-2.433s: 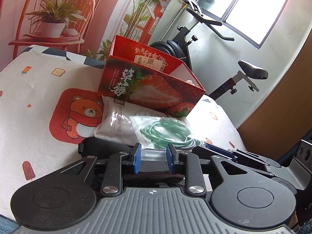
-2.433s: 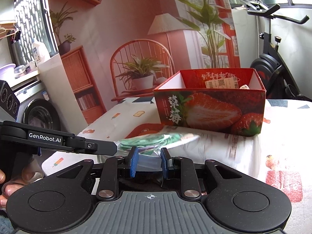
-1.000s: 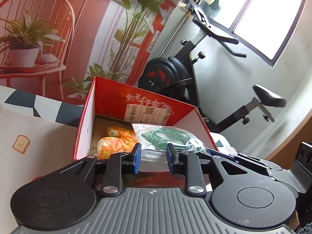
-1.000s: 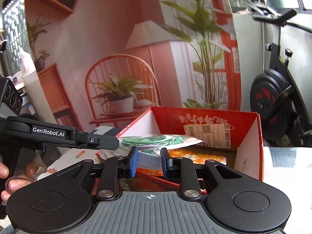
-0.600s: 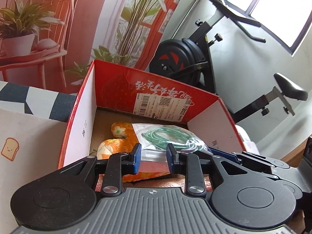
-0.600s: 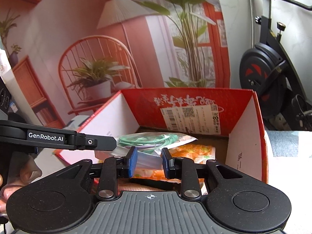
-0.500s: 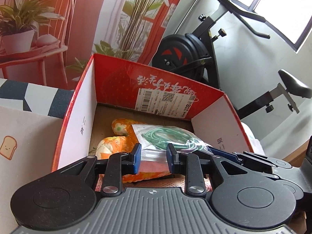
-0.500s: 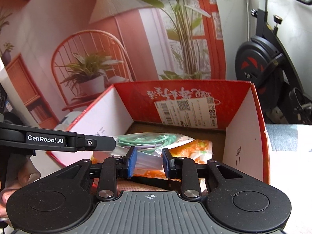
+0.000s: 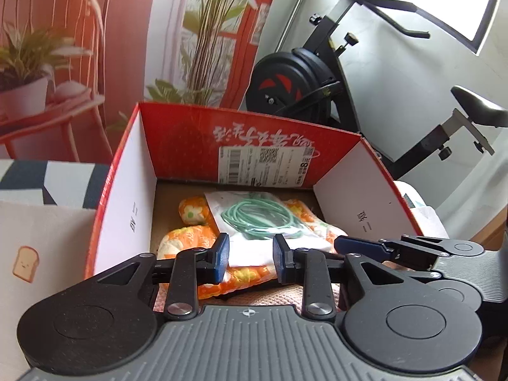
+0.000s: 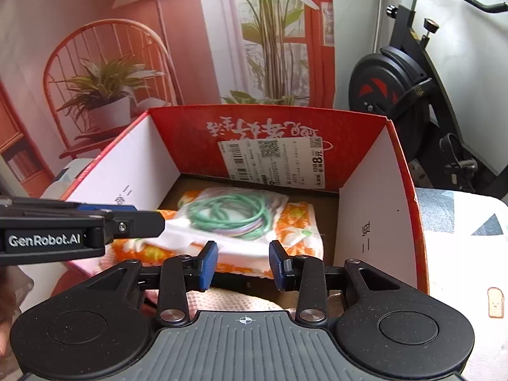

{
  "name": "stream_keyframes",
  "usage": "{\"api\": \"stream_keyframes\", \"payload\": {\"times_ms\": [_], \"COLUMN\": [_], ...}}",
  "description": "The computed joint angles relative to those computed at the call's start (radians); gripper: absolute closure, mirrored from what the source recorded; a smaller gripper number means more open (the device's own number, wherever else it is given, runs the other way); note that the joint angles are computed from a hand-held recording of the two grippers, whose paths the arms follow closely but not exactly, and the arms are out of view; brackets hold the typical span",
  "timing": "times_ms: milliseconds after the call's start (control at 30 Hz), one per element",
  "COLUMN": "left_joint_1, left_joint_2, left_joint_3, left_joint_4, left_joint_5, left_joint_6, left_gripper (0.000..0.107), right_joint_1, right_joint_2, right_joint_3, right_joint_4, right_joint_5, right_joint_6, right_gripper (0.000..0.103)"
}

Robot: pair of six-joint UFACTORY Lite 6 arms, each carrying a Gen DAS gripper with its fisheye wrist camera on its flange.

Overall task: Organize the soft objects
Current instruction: 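Open both grippers to drop the cord bag and withdraw, then move both grippers down to the black gloves on the pile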

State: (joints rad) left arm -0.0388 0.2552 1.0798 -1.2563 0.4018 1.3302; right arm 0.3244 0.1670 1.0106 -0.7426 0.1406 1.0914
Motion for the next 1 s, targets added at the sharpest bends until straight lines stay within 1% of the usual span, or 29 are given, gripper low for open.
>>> {"api": "stream_keyframes", "payload": {"times_ms": [33, 67, 167, 233, 333, 367, 400, 433, 533, 567, 633, 700, 767, 900, 1000], "left_joint_1": [0.006, 0.011, 0.03, 0.054, 0.091, 0.105, 0.123, 0.145, 0.222, 0.249, 0.322, 0.412, 0.526, 0.759, 0.959], "left_joint_2": [-0.031, -0.062, -0.151, -0.206, -0.295, -0.326, -0.359, -0.393, -0.505, -0.543, -0.613, -0.681, -0.741, -0.841, -0.871], "left_joint_3": [-0.02, -0.041, -0.093, -0.121, -0.171, -0.189, -0.21, -0.231, -0.315, -0.344, -0.405, -0.465, -0.529, -0.654, -0.729], "left_joint_4": [-0.006, -0.016, -0.004, 0.034, 0.073, 0.085, 0.096, 0.105, 0.122, 0.132, 0.141, 0.164, 0.188, 0.243, 0.3], "left_joint_5": [-0.002, -0.008, -0.014, 0.002, 0.007, 0.015, 0.029, 0.048, 0.113, 0.136, 0.201, 0.283, 0.386, 0.557, 0.679], "left_joint_6": [0.016, 0.034, 0.037, 0.021, 0.008, -0.001, -0.006, -0.006, 0.022, 0.028, 0.054, 0.077, 0.116, 0.227, 0.344], "left_gripper": [0.069, 0.066, 0.064, 0.062, 0.058, 0.057, 0.057, 0.055, 0.055, 0.055, 0.055, 0.055, 0.054, 0.054, 0.054], "right_joint_1": [0.012, 0.028, 0.067, 0.09, 0.139, 0.159, 0.176, 0.195, 0.26, 0.285, 0.351, 0.427, 0.519, 0.795, 1.068], "right_joint_2": [-0.015, -0.032, -0.103, -0.167, -0.27, -0.309, -0.342, -0.385, -0.51, -0.546, -0.631, -0.715, -0.785, -0.878, -0.874], "right_joint_3": [-0.005, -0.013, -0.058, -0.103, -0.173, -0.196, -0.216, -0.242, -0.323, -0.346, -0.407, -0.467, -0.522, -0.613, -0.658], "right_joint_4": [-0.021, -0.084, -0.216, -0.269, -0.35, -0.342, -0.339, -0.333, -0.328, -0.326, -0.331, -0.318, -0.309, -0.305, -0.303], "right_joint_5": [0.018, 0.041, 0.082, 0.098, 0.148, 0.175, 0.197, 0.221, 0.285, 0.31, 0.366, 0.427, 0.496, 0.685, 0.845], "right_joint_6": [0.013, 0.069, 0.194, 0.262, 0.357, 0.356, 0.362, 0.372, 0.411, 0.424, 0.476, 0.522, 0.578, 0.742, 0.942], "right_gripper": [0.066, 0.066, 0.057, 0.041, 0.031, 0.029, 0.025, 0.022, 0.022, 0.022, 0.018, 0.018, 0.017, 0.013, 0.013]}}
